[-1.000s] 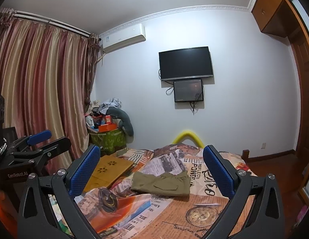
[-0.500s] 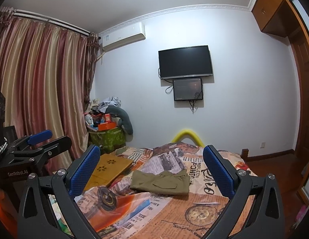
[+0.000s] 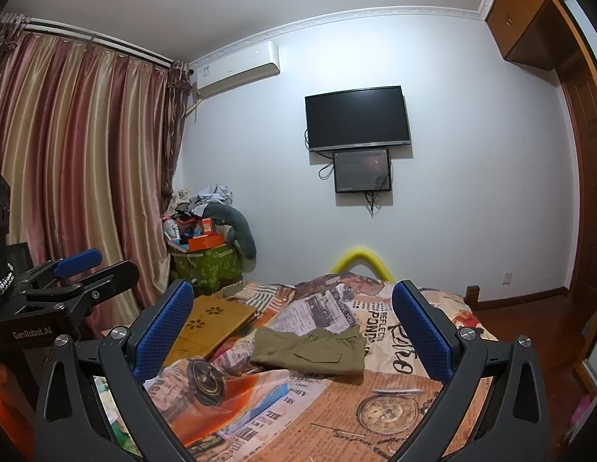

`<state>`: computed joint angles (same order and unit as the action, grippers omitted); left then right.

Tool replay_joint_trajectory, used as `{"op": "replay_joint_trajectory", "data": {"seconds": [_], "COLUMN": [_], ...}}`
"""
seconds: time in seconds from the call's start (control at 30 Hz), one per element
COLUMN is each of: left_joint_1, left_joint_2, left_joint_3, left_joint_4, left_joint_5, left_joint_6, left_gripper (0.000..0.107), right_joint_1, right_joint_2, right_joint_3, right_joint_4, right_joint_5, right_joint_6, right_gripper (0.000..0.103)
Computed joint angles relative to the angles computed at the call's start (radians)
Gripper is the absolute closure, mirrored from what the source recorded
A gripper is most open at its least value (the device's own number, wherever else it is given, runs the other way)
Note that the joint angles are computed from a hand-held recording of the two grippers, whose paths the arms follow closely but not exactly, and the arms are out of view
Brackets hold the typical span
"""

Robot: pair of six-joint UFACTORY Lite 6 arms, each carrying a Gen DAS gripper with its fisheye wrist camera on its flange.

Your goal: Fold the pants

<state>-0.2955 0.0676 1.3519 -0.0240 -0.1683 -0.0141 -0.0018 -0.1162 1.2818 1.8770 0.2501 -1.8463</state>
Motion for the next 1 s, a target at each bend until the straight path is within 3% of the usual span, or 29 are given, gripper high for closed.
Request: {"op": "replay_joint_trajectory", "data": {"seconds": [0.37,0.67,0.8,1.0], "left_joint_1": [0.027,0.028,0.038,0.035], "left_joint_2": [0.025,0.027,0.034,0.038], "left_joint_3": [0.032,0.04,0.046,0.048], "left_joint_4": [0.416,0.494,0.659,0.666], "left_joint_5": [0.018,0.029,0.024,0.022], "left_joint_6": [-0.412,-0.491,-0.653,-0.663], "left_gripper": [0.004,0.004,0.004,0.004], "right_joint_1": [0.002,0.001,0.003,0.005], "right_joint_2": [-0.001,0.0,0.001,0.01], "right_joint_3": [0.0,0.007,0.008,0.015], "right_joint_4": [-0.006,-0.035,-0.045,-0.067], "right_joint_5": [-0.003,-0.002,-0.002,-0.003], "right_joint_6": [0.004,0.037,0.047,0.068], "right_gripper": [0.0,0.0,0.0,0.0]}}
